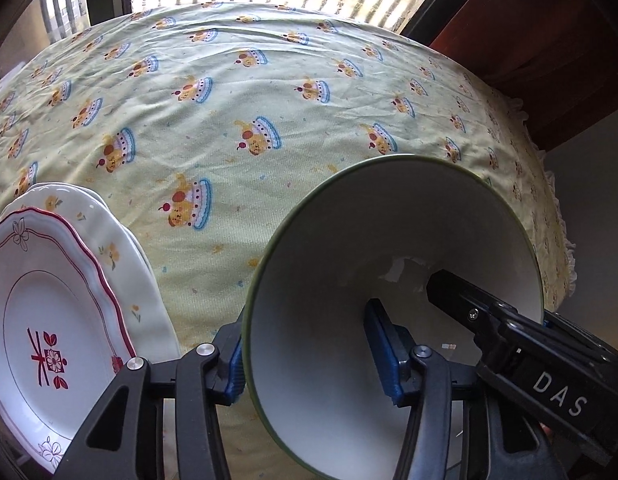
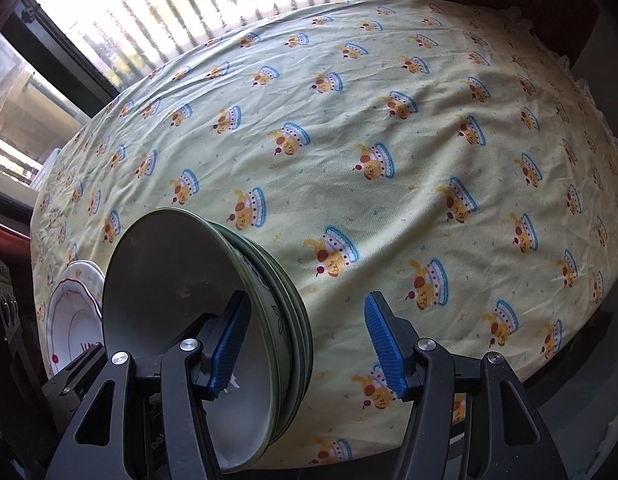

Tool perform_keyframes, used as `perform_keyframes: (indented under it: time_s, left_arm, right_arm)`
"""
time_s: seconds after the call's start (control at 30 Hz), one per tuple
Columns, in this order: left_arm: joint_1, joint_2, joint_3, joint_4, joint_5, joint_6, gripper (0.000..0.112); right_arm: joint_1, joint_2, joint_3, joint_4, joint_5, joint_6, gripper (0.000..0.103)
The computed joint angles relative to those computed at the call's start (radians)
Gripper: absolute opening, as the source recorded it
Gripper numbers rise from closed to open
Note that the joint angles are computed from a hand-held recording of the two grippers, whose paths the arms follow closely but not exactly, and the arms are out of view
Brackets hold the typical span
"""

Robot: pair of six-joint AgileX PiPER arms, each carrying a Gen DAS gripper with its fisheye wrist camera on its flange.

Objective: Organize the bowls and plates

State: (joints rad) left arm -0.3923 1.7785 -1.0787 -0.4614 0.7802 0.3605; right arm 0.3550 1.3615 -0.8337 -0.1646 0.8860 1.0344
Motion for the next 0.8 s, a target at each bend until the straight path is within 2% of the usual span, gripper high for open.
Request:
perform_keyframes:
  time_s: [0.2,0.43,0.57,0.67,0.8]
  left_arm:
    - [-0.035,-0.028,0.024,0.063,-0.042,-0.100,0.053]
    - [-0.081,-0.056,0.054,0.156,-0.094,-0.267,0.054]
    - [-0.091,-0.064,0.063,0.181,-0.108,-0.321,0.054]
    - [-0.087,-0.065,0.062,0.177,-0.100,-0.323,0.054]
    - [-0.090,-0.063,0.055,0.179,-0.091,-0.354,0.052]
  right_arm:
    - [-0.082,-0.015,0.065,0.113,-0.109,-0.177,0.063]
    - [-0.200,-0.033,0.142,0.335,-0.233,-0.471,0.063]
    - [-0.252,-0.017,0.148,0.450,-0.246,-0.646,0.062]
    - [-0.259,-0.014,0.151,0.492,-0.258,-0.681,0.055]
    - [-0.269,-0.004,0.150,0.577,-0.256,-0.721,0.039]
